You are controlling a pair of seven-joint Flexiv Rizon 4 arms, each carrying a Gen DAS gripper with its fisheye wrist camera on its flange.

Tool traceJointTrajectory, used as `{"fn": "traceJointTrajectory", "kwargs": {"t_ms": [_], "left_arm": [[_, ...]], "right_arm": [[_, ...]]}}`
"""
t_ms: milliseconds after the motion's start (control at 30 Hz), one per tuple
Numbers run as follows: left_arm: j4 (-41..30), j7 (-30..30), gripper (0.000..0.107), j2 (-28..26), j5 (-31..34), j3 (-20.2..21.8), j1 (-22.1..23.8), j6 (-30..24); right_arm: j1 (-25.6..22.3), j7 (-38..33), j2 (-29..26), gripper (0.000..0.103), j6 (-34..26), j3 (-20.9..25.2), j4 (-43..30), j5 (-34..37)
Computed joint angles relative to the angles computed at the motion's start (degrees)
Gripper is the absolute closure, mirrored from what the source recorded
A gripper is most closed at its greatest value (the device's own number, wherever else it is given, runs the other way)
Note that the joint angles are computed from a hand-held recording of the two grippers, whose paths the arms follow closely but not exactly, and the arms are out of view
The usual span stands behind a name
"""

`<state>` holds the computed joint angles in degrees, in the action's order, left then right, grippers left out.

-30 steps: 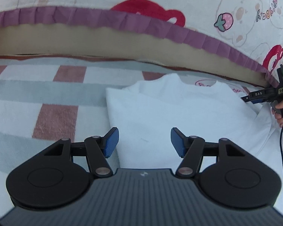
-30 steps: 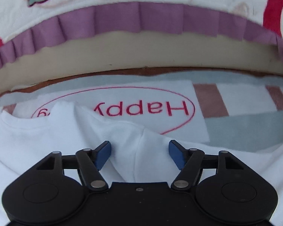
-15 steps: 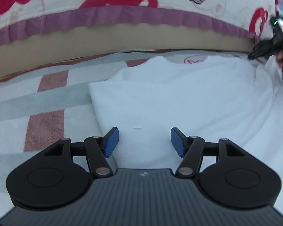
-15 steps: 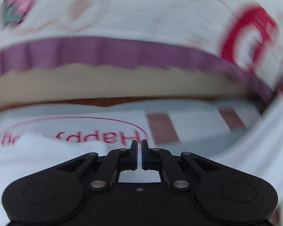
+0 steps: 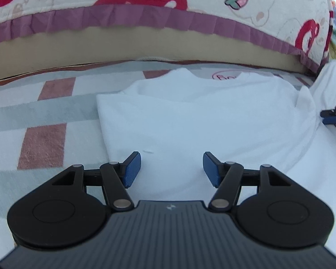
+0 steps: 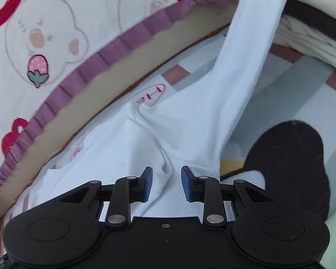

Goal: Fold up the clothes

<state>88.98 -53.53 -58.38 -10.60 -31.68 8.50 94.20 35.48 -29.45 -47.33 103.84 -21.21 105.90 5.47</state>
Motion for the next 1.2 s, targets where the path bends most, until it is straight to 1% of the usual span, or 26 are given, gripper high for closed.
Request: {"fn": "traceJointTrajectory", "kwargs": {"t_ms": [67,100,133,233,300,333,367,433,500,533,567,600,633,667,700,733,767,833,867,933,967,1033,1067,1133,1167,1200], "left_arm": [[0.1,0.1,0.046,0.5,0.4,1.6,-1.2,0.2],[0.1,0.0,0.046,1.0,0.6,3.1,-2.3,0.3],[0.0,-0.3,0.046,1.7,0.4,5.0,-3.6,-0.1],[-0.5,-1.8,0.044,3.7,-0.6,11.6,-8.0,-2.7],[-0.6,-1.7,0.044,4.2,-0.8,13.1,-9.1,-3.7],[-0.7,-1.9,0.044,4.4,-1.2,13.7,-9.6,-4.2],[-0.9,-2.5,0.044,4.6,-1.8,14.4,-10.1,-4.7],[-0.9,-2.9,0.044,4.8,-2.4,14.9,-10.4,-5.2],[-0.8,-2.5,0.044,4.9,-2.5,14.8,-10.3,-5.5],[-0.8,-2.5,0.044,4.9,-2.7,14.5,-10.1,-5.6],[-0.9,-2.4,0.044,4.8,-3.1,14.1,-9.7,-5.7],[-0.9,-2.4,0.044,4.8,-3.4,13.6,-9.4,-5.7],[-0.8,-2.5,0.044,4.6,-3.8,12.7,-8.7,-5.3],[-0.6,-2.5,0.044,4.3,-4.2,11.2,-7.6,-4.1],[-0.6,-2.7,0.043,3.8,-4.5,9.9,-6.6,-2.2],[-0.8,-3.3,0.043,3.2,-4.7,9.0,-5.8,-0.2],[-1.4,-4.3,0.040,2.5,-5.0,8.0,-4.9,0.9],[-3.5,-6.8,0.037,0.9,-6.2,6.0,-2.9,1.1],[-4.8,-7.7,0.037,-0.2,-6.7,4.2,-1.4,0.1],[-8.0,-8.5,0.036,-2.8,-8.3,-0.1,1.7,-3.8],[-9.8,-8.4,0.035,-4.0,-9.1,-1.0,2.1,-5.5],[-13.6,-7.4,0.035,-6.3,-10.4,-1.6,1.7,-8.2],[-15.5,-6.3,0.035,-7.4,-10.7,-1.5,1.0,-8.4],[-18.1,-2.7,0.036,-9.2,-9.0,0.0,-1.1,-6.0],[-19.1,-1.0,0.042,-9.9,-8.0,1.9,-2.9,-4.1],[-19.8,-0.8,0.074,-10.8,-4.1,2.5,-3.4,-2.2]], "right_arm": [[0.8,-0.6,-1.0,0.069,-1.6,-1.2,-1.4,-1.2],[1.4,-1.0,-1.5,0.075,-2.6,-2.0,-2.1,-2.2],[2.5,-1.3,-1.5,0.094,-3.3,-3.5,-2.0,-2.8],[9.7,-1.2,0.7,0.095,-4.1,-11.1,2.5,-2.6],[13.9,-1.4,2.5,0.096,-6.0,-15.3,5.3,-3.2],[13.9,-1.8,4.2,0.096,-9.5,-15.0,6.2,-4.6],[12.5,-2.3,5.7,0.096,-12.2,-13.3,6.6,-6.5],[9.8,-3.1,6.8,0.094,-17.4,-10.2,5.6,-9.8],[10.2,-1.7,6.9,0.094,-22.9,-10.7,4.8,-12.4],[10.9,-0.5,6.9,0.094,-25.3,-11.8,4.6,-13.7],[12.8,1.6,6.7,0.092,-27.2,-14.2,4.8,-15.2],[14.5,3.4,6.4,0.086,-27.9,-16.6,5.3,-16.8],[16.0,4.7,5.9,0.081,-25.6,-19.1,6.3,-18.3],[16.6,5.2,5.2,0.078,-21.3,-20.7,7.3,-19.4],[16.0,5.0,4.7,0.072,-17.0,-20.9,7.7,-20.2],[14.9,4.6,4.4,0.064,-13.8,-20.5,7.8,-20.8],[13.9,3.6,3.9,0.061,-11.5,-20.0,7.4,-20.8],[10.5,0.7,2.8,0.058,-10.8,-16.9,4.8,-20.8],[8.7,-0.6,2.2,0.057,-11.3,-15.0,3.0,-20.9],[6.4,-1.5,1.0,0.057,-14.8,-12.2,-0.4,-21.4],[5.7,-1.4,0.5,0.057,-16.4,-11.3,-1.7,-22.0],[4.9,-1.2,0.1,0.056,-18.4,-10.4,-2.9,-23.9],[4.4,-1.3,0.3,0.056,-19.2,-9.8,-3.2,-25.0],[3.1,-2.2,1.4,0.053,-19.6,-8.2,-2.8,-27.2],[1.8,-2.8,2.0,0.050,-19.9,-6.6,-2.8,-28.0],[0.0,-3.5,2.7,0.047,-20.4,-4.3,-2.8,-28.5]]}}
